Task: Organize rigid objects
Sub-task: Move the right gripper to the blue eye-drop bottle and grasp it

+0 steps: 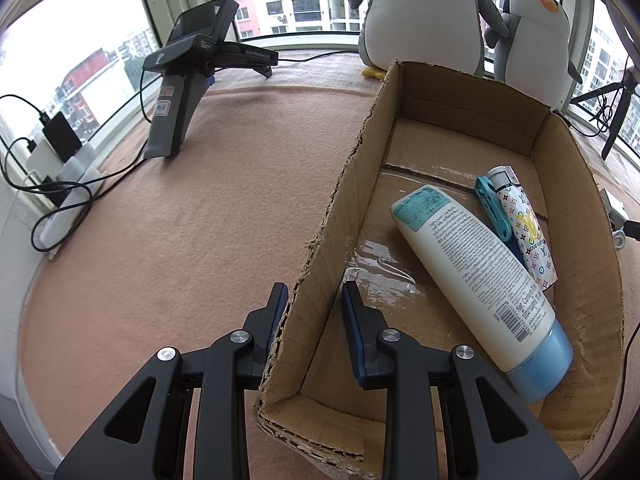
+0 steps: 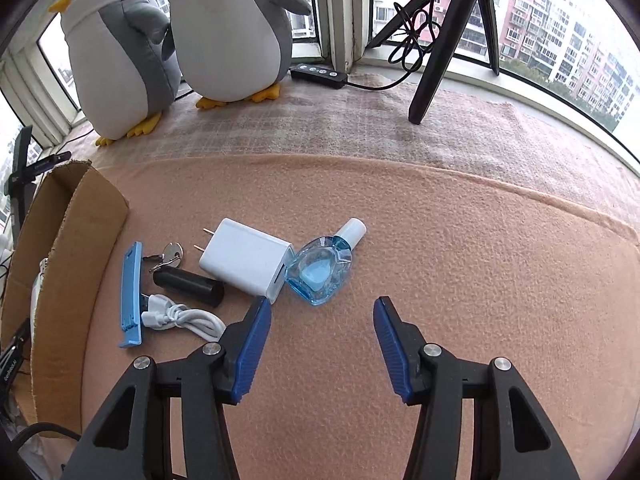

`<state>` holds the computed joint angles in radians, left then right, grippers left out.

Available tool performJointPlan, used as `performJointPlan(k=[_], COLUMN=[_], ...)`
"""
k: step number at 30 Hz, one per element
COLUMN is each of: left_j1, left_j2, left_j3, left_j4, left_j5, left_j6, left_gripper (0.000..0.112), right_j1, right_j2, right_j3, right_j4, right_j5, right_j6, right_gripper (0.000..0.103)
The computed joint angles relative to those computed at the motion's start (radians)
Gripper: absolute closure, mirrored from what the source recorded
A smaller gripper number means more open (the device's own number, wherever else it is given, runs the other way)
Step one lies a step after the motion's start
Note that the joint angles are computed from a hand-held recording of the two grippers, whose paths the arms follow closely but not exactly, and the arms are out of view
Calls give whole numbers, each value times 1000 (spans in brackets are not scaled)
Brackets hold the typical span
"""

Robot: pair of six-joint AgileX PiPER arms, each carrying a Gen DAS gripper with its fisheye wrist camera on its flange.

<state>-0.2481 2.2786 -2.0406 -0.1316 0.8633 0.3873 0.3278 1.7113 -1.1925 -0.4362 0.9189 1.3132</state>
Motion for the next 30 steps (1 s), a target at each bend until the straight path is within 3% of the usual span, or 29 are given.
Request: performJointPlan(k=[11, 23, 30], left_j1=[-2, -2, -3], left_j2=[-3, -3, 0], left_j3=[6, 1, -5], left_j4=[3, 3, 3], left_j5=[-3, 3, 6], left_j6=[-2, -2, -3], left_gripper=[86, 86, 86], right_j1=[-35, -31, -49], right_j2=[69, 68, 127], right_j3=[-98, -100, -156], right_j4=[-2, -5, 8], right_j5=[28, 50, 89], right_j6=[-76, -90, -140], right_gripper=[59, 59, 69])
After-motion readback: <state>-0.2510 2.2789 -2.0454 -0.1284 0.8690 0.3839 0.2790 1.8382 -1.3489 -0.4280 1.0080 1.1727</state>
